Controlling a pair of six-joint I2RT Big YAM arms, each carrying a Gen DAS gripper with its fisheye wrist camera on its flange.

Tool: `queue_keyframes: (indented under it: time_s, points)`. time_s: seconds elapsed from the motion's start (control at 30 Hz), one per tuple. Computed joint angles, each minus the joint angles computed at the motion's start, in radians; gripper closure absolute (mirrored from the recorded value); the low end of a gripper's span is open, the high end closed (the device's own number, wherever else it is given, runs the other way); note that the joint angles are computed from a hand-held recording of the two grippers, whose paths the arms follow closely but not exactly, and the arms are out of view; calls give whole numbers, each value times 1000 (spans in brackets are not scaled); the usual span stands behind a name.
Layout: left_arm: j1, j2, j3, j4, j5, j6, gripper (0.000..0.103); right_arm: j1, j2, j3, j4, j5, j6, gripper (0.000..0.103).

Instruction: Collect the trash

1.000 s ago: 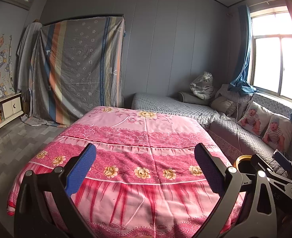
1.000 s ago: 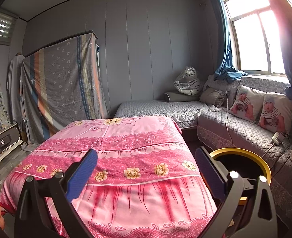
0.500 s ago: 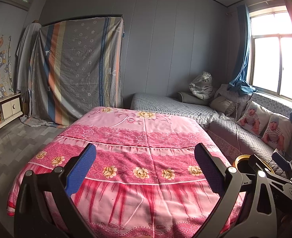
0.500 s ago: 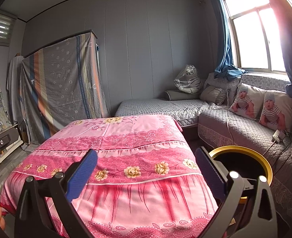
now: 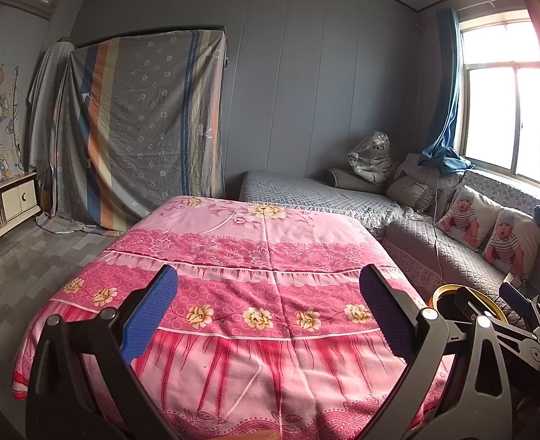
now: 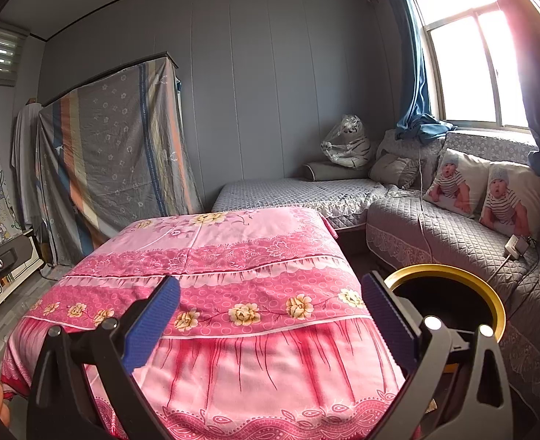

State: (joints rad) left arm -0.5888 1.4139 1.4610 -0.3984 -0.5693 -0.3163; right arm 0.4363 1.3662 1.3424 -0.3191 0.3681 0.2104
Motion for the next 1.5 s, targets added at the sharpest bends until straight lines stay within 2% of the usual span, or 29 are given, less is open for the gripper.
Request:
queue_keyframes:
  time_s: [1.5]
  points:
    - [17,8,14,-21,34,4,8,-3,8,9,-18,-5,16,7]
